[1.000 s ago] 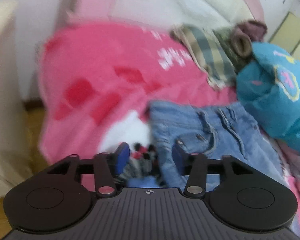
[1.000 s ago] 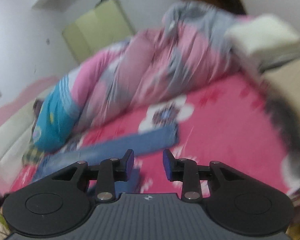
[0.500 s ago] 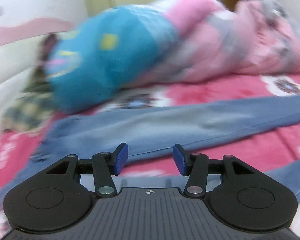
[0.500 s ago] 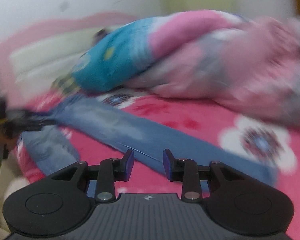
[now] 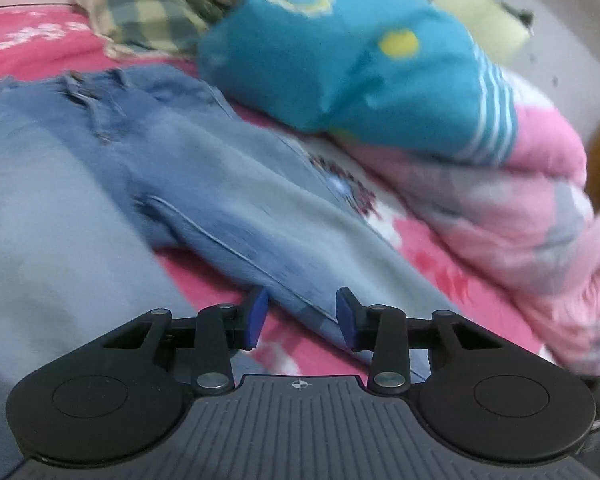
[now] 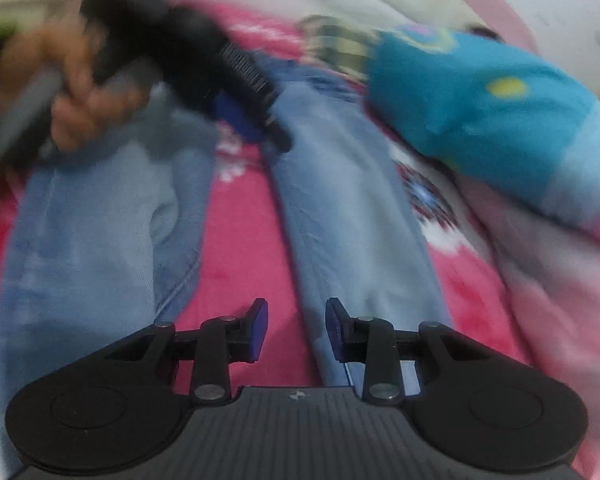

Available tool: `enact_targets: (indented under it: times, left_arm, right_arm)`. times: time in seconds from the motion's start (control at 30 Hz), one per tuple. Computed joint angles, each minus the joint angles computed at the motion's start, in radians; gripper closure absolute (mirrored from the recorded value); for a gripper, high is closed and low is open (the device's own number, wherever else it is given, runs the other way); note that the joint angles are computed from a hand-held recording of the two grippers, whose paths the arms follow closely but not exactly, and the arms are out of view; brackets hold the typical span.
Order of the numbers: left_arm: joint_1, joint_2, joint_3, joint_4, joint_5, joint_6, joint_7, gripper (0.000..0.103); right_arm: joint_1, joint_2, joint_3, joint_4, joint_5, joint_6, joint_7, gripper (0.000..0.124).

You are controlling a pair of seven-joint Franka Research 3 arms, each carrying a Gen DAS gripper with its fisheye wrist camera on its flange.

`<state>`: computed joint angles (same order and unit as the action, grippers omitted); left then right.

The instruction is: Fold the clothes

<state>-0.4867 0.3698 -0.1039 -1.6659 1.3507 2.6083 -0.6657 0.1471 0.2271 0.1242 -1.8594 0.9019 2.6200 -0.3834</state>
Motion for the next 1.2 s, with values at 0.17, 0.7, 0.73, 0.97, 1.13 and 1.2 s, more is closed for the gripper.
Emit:
enact_targets:
  times: [0.17, 0.7, 0.73, 0.97, 1.13, 1.2]
  left_arm:
    - [-0.011, -0.011, 0.013, -0.039, 0.174, -0.023, -0.172, 0.065]
    - [0.018, 0.058, -0.041, 0.056, 0.059, -0.061, 0.152, 0.065]
    - [0.008, 0.055, -0.026, 0.051, 0.064, -0.056, 0.141, 0.064]
    - [-0.013, 0.042, 0.017, 0.018, 0.129, -0.011, 0.031, 0.064]
    - [-0.009, 0.042, 0.016, 0.014, 0.161, 0.000, -0.009, 0.064]
    - [-0.007, 0.042, 0.014, 0.013, 0.167, 0.001, -0.014, 0.064]
  right_arm:
    - [-0.002, 0.034, 0.061, -0.011, 0.181, 0.121, -0.264, 0.097]
    - [0.018, 0.040, -0.011, 0.070, -0.134, -0.107, 0.130, 0.112]
    - [0.003, 0.050, -0.015, 0.114, -0.131, -0.179, 0.177, 0.107]
    - [-0.029, 0.295, -0.028, 0.558, -0.111, -0.349, 0.677, 0.090]
    - [-0.029, 0.482, -0.085, 0.817, -0.232, -0.369, 1.156, 0.090]
    - [-0.067, 0.447, -0.100, 0.756, -0.239, -0.352, 1.269, 0.090]
